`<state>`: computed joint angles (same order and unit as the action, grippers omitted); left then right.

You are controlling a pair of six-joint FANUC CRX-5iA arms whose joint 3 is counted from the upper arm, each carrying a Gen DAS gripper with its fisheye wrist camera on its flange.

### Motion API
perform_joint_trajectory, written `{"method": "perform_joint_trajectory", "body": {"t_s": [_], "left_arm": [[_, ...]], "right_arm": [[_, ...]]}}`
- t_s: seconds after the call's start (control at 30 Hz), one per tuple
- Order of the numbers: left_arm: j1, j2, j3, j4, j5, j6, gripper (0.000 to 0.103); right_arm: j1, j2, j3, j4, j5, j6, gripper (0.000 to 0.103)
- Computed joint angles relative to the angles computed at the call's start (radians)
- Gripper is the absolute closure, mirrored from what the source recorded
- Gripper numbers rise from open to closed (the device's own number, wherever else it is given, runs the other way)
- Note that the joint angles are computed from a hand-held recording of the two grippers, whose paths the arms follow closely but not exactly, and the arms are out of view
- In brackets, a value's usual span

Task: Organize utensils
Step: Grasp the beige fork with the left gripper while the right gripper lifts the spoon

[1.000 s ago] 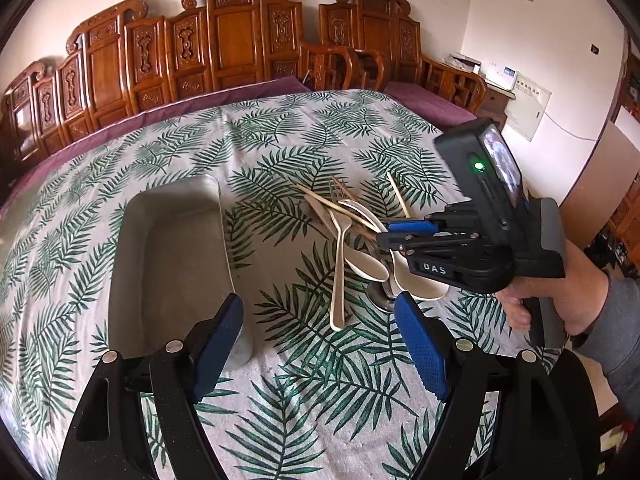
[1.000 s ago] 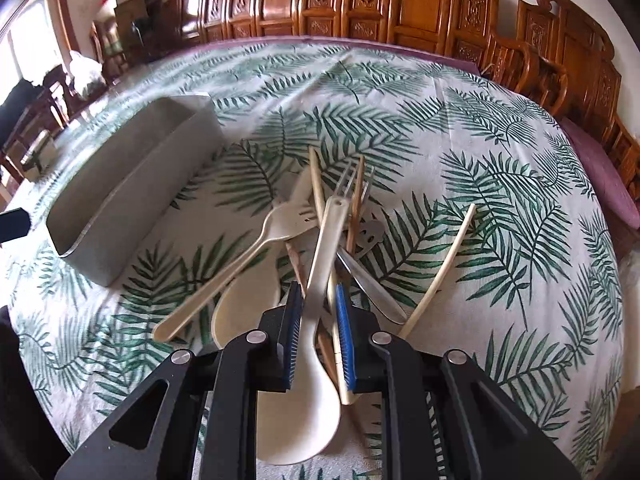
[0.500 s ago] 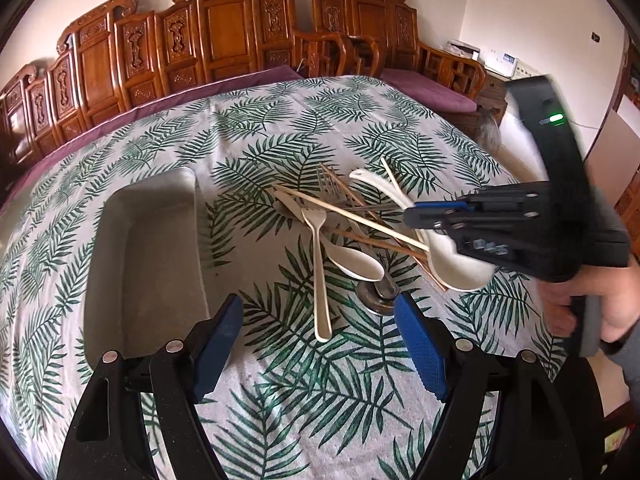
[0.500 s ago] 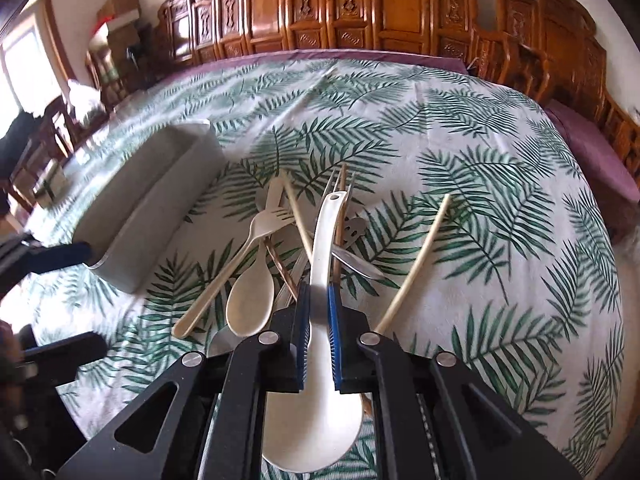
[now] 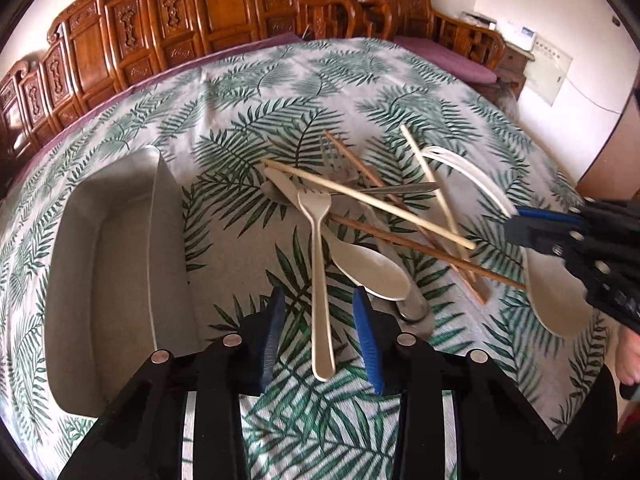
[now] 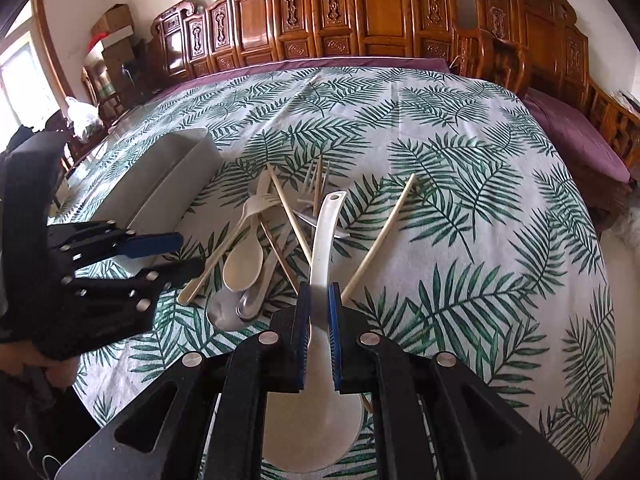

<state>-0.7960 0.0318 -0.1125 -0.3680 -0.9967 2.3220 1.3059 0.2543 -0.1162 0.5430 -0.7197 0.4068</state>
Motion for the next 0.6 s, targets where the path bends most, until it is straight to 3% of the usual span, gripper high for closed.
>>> {"method": "perform_joint_trajectory", "body": {"t_s": [0.23, 0.4, 0.47, 0.6], "left_arm": [[0.027, 0.055, 0.032, 0.029, -0.012, -0.017, 0.073], [0.031, 0.081, 0.050, 0.032, -0.019, -0.011, 0.085], [0.028, 0.093, 0.060, 0.026, -0.037, -0.013, 0.095], [0.014, 0.081, 0.059, -0.003, -0.051, 0.016, 0.095]], "right_arm": [[-0.006, -0.012, -0.016, 0.019, 0.005, -0.017, 0.093], [-0.009, -0.018, -0.016, 0.019, 0.008, -0.020, 0.093], [-0.009, -0.018, -0.015, 0.020, 0.006, -0.021, 0.093], [-0.005, -0.015, -0.012, 0.018, 0.000, -0.014, 0.093]]}}
